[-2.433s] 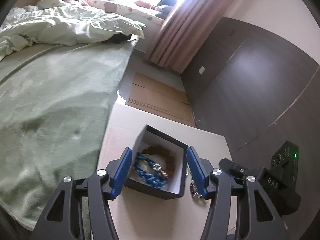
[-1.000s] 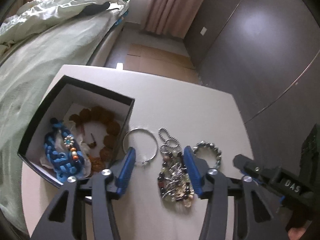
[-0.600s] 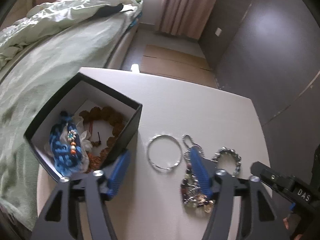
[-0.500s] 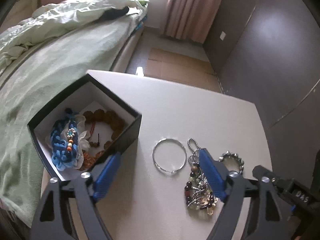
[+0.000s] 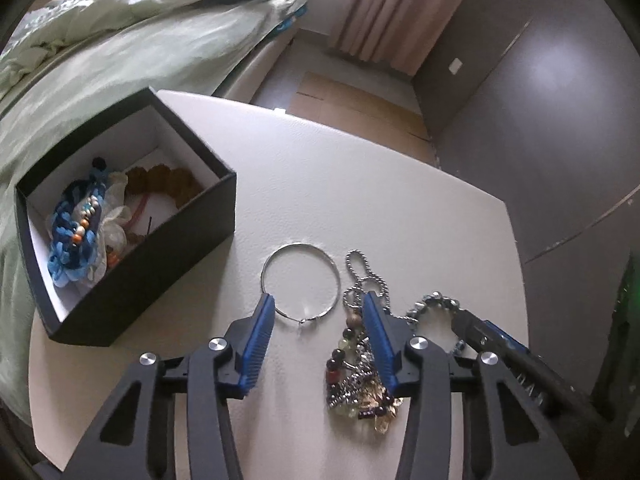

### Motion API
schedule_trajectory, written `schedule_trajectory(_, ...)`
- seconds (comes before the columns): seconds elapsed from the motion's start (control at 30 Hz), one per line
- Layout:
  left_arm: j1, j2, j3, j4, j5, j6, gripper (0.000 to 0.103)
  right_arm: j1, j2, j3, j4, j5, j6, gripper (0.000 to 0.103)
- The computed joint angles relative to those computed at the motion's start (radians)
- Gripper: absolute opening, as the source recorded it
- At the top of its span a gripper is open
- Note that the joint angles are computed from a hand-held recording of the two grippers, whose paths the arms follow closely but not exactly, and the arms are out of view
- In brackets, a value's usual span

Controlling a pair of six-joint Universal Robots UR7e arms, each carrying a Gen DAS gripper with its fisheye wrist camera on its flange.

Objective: Organize jewelry
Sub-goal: 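Move the right tool back to the grey bead bracelet on the table, then close the right gripper on the grey bead bracelet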

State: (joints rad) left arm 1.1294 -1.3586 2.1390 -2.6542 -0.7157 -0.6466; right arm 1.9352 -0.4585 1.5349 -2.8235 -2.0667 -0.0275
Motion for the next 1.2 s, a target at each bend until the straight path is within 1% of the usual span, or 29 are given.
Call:
schedule_trajectory(0.07, 0.008, 0.012, -0.010, 0.017, 0.000, -0.012, 0.043, 0.018, 0.020, -0.010, -0.011, -0.063, -0.043, 0.031)
schedule_trajectory(0.13, 0.006, 0.024, -0.013, 0.025, 0.019, -0.020, 0.043, 0.029, 0.035, -0.013, -0.030, -0.126, -0.084, 0.013)
schedule_trajectory(0.17, 0.003, 0.030, -0.018, 0.041, 0.039, -0.028, 0.043, 0.031, 0.038, -0.013, -0.038, -0.144, -0.095, 0.010)
schedule_trajectory(0.2, 0.003, 0.037, -0.020, 0.036, 0.043, -0.028, 0.043, 0.029, 0.037, -0.010, -0.041, -0.146, -0.098, 0.011)
schedule_trajectory(0.3, 0.004, 0.047, -0.024, 0.032, 0.062, -0.037, 0.042, 0.012, 0.018, 0.003, -0.030, -0.111, -0.077, 0.010)
schedule_trajectory(0.37, 0.003, 0.053, -0.029, 0.040, 0.077, -0.053, 0.040, 0.007, 0.013, 0.005, -0.026, -0.107, -0.066, 0.010)
schedule_trajectory(0.4, 0.002, 0.057, -0.032, 0.046, 0.087, -0.062, 0.038, 0.007, 0.013, 0.006, -0.032, -0.121, -0.064, 0.010)
schedule_trajectory(0.47, 0.002, 0.067, -0.043, 0.060, 0.106, -0.088, 0.038, 0.018, 0.028, 0.002, -0.076, -0.209, -0.078, 0.010)
schedule_trajectory(0.5, 0.001, 0.073, -0.051, 0.079, 0.115, -0.102, 0.038, 0.019, 0.025, 0.006, -0.087, -0.221, -0.080, 0.010)
schedule_trajectory(0.6, -0.007, 0.093, -0.085, 0.171, 0.151, -0.173, 0.039, 0.007, 0.002, 0.015, -0.073, -0.170, -0.053, 0.010)
schedule_trajectory(0.67, -0.013, 0.106, -0.106, 0.250, 0.175, -0.232, 0.042, 0.004, -0.005, 0.019, -0.079, -0.157, -0.050, 0.010)
schedule_trajectory(0.7, -0.013, 0.111, -0.113, 0.259, 0.176, -0.238, 0.044, 0.003, -0.008, 0.021, -0.079, -0.150, -0.044, 0.010)
schedule_trajectory(0.77, -0.010, 0.122, -0.126, 0.264, 0.170, -0.234, 0.054, -0.002, -0.021, 0.027, -0.066, -0.117, -0.021, 0.010)
schedule_trajectory(0.87, -0.007, 0.122, -0.125, 0.248, 0.167, -0.217, 0.058, -0.006, -0.029, 0.031, -0.063, -0.101, -0.010, 0.010)
schedule_trajectory(0.93, -0.005, 0.128, -0.131, 0.260, 0.176, -0.215, 0.057, -0.008, -0.035, 0.034, -0.062, -0.093, -0.002, 0.010)
schedule_trajectory(1.0, 0.000, 0.128, -0.138, 0.274, 0.186, -0.225, 0.052, -0.011, -0.044, 0.043, -0.062, -0.086, 0.008, 0.010)
schedule_trajectory(1.03, -0.002, 0.128, -0.142, 0.297, 0.194, -0.257, 0.047, -0.013, -0.047, 0.047, -0.065, -0.082, 0.011, 0.010)
schedule_trajectory(1.07, 0.000, 0.125, -0.143, 0.302, 0.195, -0.269, 0.045, -0.014, -0.051, 0.050, -0.066, -0.077, 0.012, 0.010)
schedule_trajectory(1.1, 0.001, 0.124, -0.143, 0.302, 0.195, -0.275, 0.045, -0.015, -0.052, 0.052, -0.068, -0.075, 0.011, 0.010)
schedule_trajectory(1.2, 0.002, 0.136, -0.171, 0.365, 0.203, -0.298, 0.045, -0.014, -0.053, 0.051, -0.070, -0.069, 0.005, 0.010)
